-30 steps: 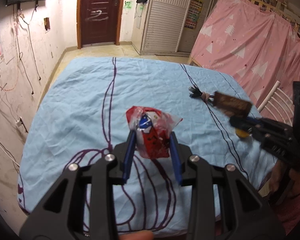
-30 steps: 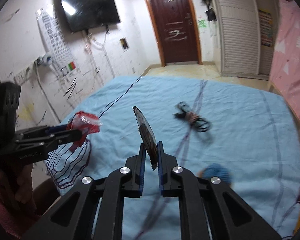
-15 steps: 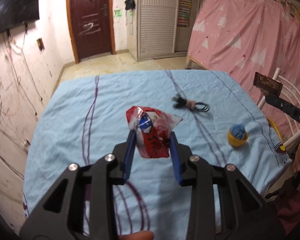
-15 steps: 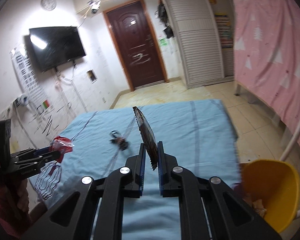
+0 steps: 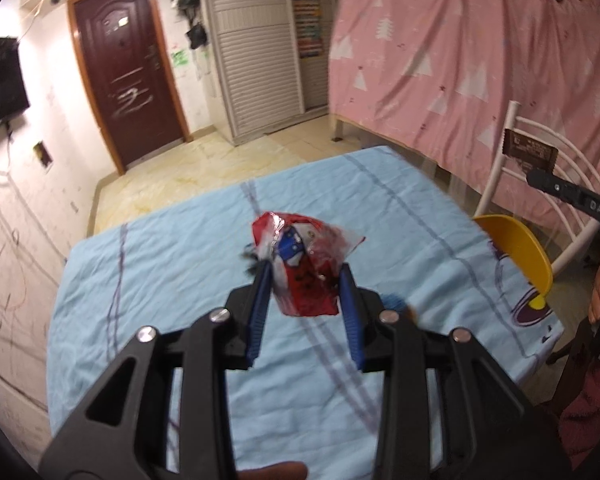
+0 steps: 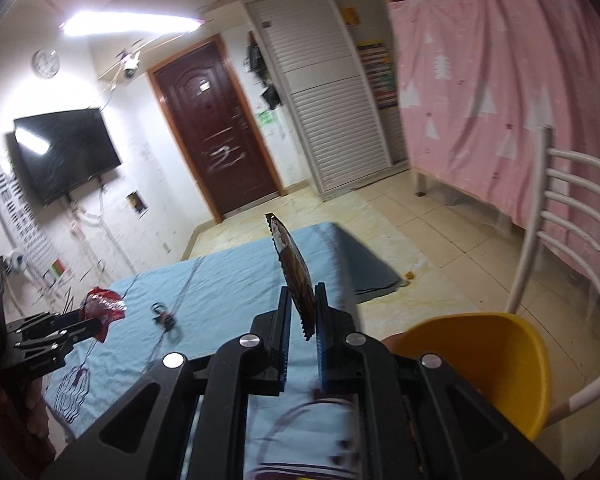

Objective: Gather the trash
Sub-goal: 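Lift the red wrapper and brown packet in both tools toward the yellow bin, then open both tools to drop the wrapper and packet into the yellow bin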

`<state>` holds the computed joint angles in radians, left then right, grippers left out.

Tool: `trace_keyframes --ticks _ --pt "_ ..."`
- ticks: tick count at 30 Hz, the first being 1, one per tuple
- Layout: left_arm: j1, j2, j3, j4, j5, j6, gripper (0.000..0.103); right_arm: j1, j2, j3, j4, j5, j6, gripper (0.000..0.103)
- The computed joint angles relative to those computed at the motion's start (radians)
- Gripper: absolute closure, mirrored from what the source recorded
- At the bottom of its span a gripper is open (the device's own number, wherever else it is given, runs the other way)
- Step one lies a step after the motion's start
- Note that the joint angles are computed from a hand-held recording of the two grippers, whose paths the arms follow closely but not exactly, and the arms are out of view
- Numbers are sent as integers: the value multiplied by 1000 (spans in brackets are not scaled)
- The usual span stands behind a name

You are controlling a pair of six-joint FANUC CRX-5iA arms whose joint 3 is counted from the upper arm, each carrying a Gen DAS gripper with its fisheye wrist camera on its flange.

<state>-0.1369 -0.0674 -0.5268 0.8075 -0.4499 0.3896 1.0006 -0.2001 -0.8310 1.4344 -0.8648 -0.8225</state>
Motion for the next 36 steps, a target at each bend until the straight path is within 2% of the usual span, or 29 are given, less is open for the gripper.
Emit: trace_keyframes --ticks 4,9,19,28,30,31,32,33,35,36 --pt "-62 15 34 -46 -5 33 71 36 -50 -50 -67 -93 -20 98" --pt "-139 57 104 -120 -54 119 71 57 -95 -97 -144 -169 -51 98" --pt "-286 178 259 -242 -122 306 71 25 -135 -154 -203 -141 -73 98" --pt "-385 277 377 -315 -169 413 71 17 -171 -197 -235 -138 -115 96" --pt "-399 299 402 -333 -183 442 68 19 -173 -198 -240 -143 -119 95" --pt "-402 311 415 -336 -196 450 62 23 -172 -199 -248 -152 -123 94" --pt "-406 321 425 -335 -205 457 45 24 -174 -202 -250 -154 -130 93" --pt "-410 326 429 -342 -202 471 38 24 -178 -206 -248 -152 -138 91" --pt "-412 334 435 -348 -201 481 35 23 -181 -210 -252 -150 -143 86" --pt "-412 337 440 -354 -205 489 35 25 -180 -208 -256 -151 -144 79"
